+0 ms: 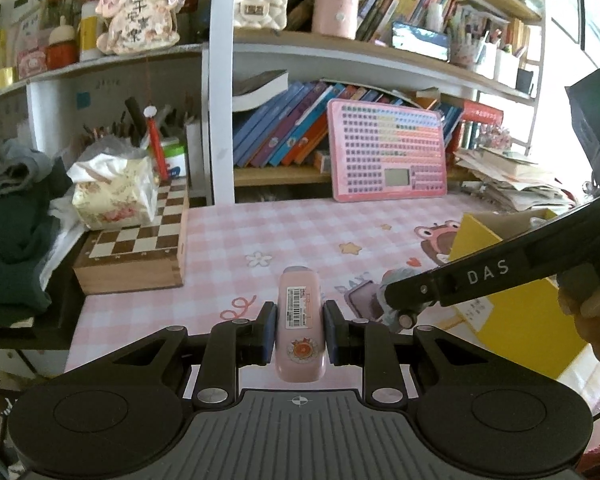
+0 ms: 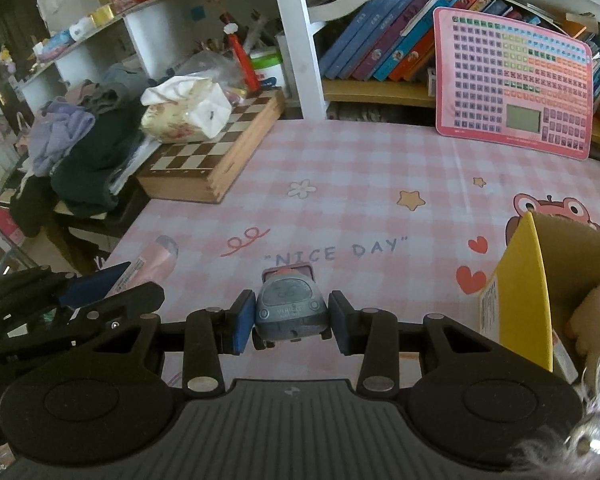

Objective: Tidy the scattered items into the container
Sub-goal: 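Lift the tube and toy car and carry them over the yellow box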

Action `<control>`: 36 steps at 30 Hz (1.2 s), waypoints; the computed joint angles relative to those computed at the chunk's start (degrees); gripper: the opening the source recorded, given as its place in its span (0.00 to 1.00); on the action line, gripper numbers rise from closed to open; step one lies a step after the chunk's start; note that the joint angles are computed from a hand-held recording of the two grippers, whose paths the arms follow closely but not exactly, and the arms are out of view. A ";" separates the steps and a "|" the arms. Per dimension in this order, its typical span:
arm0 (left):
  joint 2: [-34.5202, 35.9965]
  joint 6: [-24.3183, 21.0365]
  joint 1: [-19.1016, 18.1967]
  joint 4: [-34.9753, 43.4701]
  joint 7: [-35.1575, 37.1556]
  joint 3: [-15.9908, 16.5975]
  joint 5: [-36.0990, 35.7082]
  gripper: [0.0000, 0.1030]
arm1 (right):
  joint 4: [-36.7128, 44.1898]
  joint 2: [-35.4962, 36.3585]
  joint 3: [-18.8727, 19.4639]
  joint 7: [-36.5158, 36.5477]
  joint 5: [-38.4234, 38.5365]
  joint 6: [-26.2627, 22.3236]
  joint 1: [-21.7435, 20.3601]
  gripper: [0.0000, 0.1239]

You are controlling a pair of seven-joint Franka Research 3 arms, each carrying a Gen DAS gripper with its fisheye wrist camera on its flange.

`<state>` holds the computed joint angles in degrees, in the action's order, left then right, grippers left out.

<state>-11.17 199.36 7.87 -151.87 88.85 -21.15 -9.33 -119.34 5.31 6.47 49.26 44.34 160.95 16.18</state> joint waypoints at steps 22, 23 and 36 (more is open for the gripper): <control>-22.17 -3.27 -8.93 -15.17 -17.92 8.44 17.43 0.24 | -20.44 -20.65 -4.26 -4.80 9.18 4.52 6.58 0.30; -23.20 -3.61 -9.38 -15.76 -18.62 8.82 18.21 0.24 | -21.49 -21.70 -4.40 -4.43 9.06 4.87 6.97 0.30; -32.51 -7.04 -14.56 -20.64 -23.32 12.69 24.96 0.24 | -31.75 -31.95 -6.33 3.68 4.13 8.80 10.80 0.30</control>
